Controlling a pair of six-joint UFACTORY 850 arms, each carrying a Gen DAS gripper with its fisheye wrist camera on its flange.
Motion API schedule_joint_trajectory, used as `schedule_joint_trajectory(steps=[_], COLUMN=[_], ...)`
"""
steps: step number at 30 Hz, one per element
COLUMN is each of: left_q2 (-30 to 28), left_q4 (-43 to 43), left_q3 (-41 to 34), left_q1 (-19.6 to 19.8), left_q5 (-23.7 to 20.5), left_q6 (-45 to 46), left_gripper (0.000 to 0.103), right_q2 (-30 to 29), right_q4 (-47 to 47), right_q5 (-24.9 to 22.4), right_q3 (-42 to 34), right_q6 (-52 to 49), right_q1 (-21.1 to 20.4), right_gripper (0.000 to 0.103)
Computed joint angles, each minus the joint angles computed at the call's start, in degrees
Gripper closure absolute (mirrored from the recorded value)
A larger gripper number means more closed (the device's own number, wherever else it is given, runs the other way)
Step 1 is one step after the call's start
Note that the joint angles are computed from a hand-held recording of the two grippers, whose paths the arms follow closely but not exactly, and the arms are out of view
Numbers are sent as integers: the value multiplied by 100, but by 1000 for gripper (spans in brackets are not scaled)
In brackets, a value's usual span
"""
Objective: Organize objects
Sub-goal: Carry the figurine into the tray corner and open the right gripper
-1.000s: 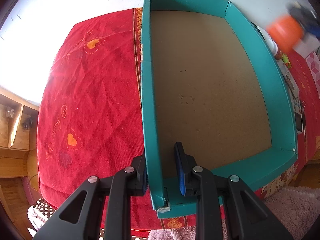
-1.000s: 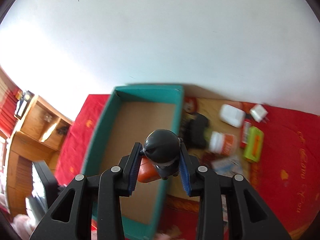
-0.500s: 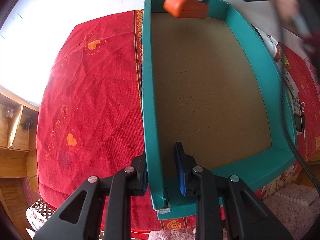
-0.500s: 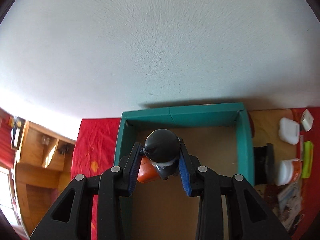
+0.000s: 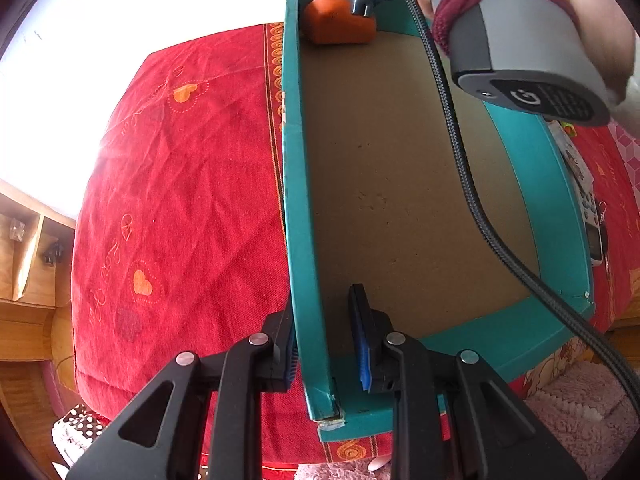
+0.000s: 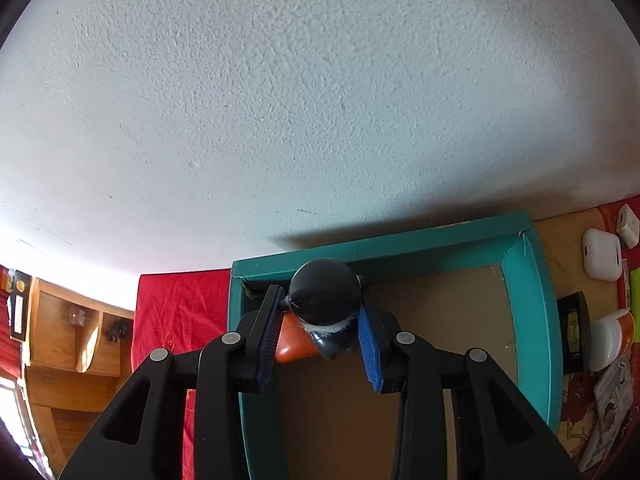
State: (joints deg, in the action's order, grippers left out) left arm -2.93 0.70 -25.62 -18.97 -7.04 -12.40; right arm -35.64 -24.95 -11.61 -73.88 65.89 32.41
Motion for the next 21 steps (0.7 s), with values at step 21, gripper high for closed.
schedule_joint_trajectory(steps=[21], left_q2=[-25], left_q4=[-130], left_q3=[-33], left_q1=[45], left_q5=[0], left_q6=[169], left_gripper=[82], right_q2=[799], right_q4=[2186], right_q5=[-29], right_q3=[795], right_q6=[-2935], right_q1=[-215], right_gripper=[43])
